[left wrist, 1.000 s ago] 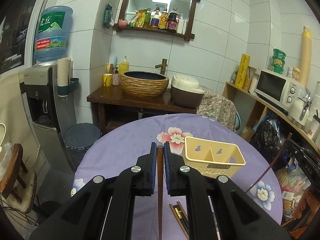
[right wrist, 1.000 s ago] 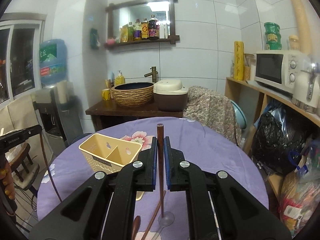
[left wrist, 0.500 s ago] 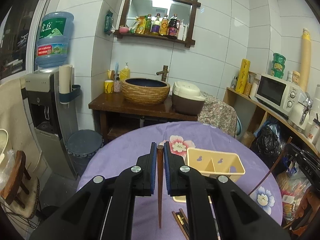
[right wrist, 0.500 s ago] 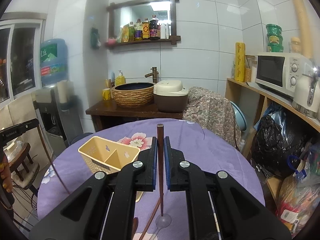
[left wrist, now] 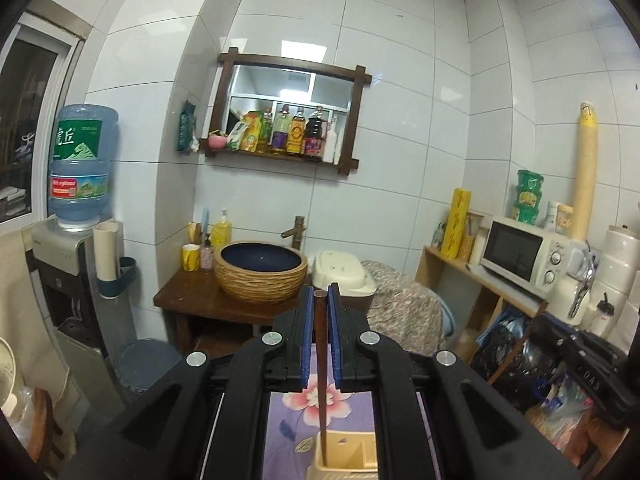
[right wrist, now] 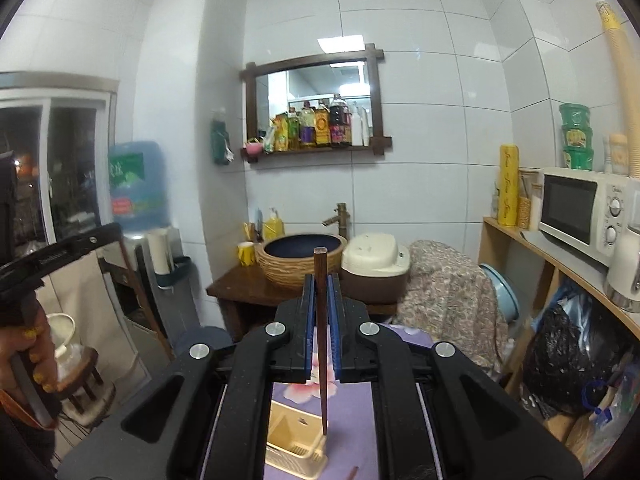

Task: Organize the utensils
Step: 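Carry both held chopsticks upright over the cream holder and lower them in, then open both tools to release the chopsticks into the holder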

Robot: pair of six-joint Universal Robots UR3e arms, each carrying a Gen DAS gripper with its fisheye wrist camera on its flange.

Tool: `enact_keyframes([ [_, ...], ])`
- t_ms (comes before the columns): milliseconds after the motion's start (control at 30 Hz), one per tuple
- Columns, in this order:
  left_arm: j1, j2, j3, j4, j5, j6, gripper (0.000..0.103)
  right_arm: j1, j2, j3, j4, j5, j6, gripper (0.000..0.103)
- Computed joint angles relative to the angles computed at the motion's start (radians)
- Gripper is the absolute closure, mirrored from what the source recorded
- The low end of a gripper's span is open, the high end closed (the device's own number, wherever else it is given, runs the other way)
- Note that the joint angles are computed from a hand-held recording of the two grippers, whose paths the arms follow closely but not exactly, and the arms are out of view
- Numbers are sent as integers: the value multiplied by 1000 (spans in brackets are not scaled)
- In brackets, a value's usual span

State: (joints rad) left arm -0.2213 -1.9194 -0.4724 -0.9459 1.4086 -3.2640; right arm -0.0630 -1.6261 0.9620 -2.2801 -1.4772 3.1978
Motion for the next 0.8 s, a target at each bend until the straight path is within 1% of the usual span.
enact_keyframes([
  [33, -18, -32, 40, -8, 11, -8, 94, 18, 20, -17, -9, -13, 5, 96],
  [133, -67, -73, 29, 38, 66, -16, 94, 50, 52, -5, -45, -38, 18, 96],
  [233, -88, -85, -50, 115, 80, -43, 94, 75, 70, 84, -120, -66, 35, 96],
  [333, -98, -85, -119, 154, 81, -48, 94, 81, 71, 176, -174, -69, 48, 96],
  [400, -101, -58, -230, 227, 84, -62, 94, 83, 63, 241, -212, -72, 53, 96],
  [433, -99, -54, -253, 247, 81, -63, 94, 86, 64, 268, -224, -76, 53, 96],
  [500, -100, -56, -273, 231, 69, -55, 94, 82, 60, 312, -240, -69, 52, 96],
  [667, -101, -28, -400, 272, 73, -41, 94, 59, 43, 425, -297, -40, 70, 95],
  [800, -81, -13, -484, 279, 40, -51, 94, 41, 38, 475, -318, -12, 84, 96],
])
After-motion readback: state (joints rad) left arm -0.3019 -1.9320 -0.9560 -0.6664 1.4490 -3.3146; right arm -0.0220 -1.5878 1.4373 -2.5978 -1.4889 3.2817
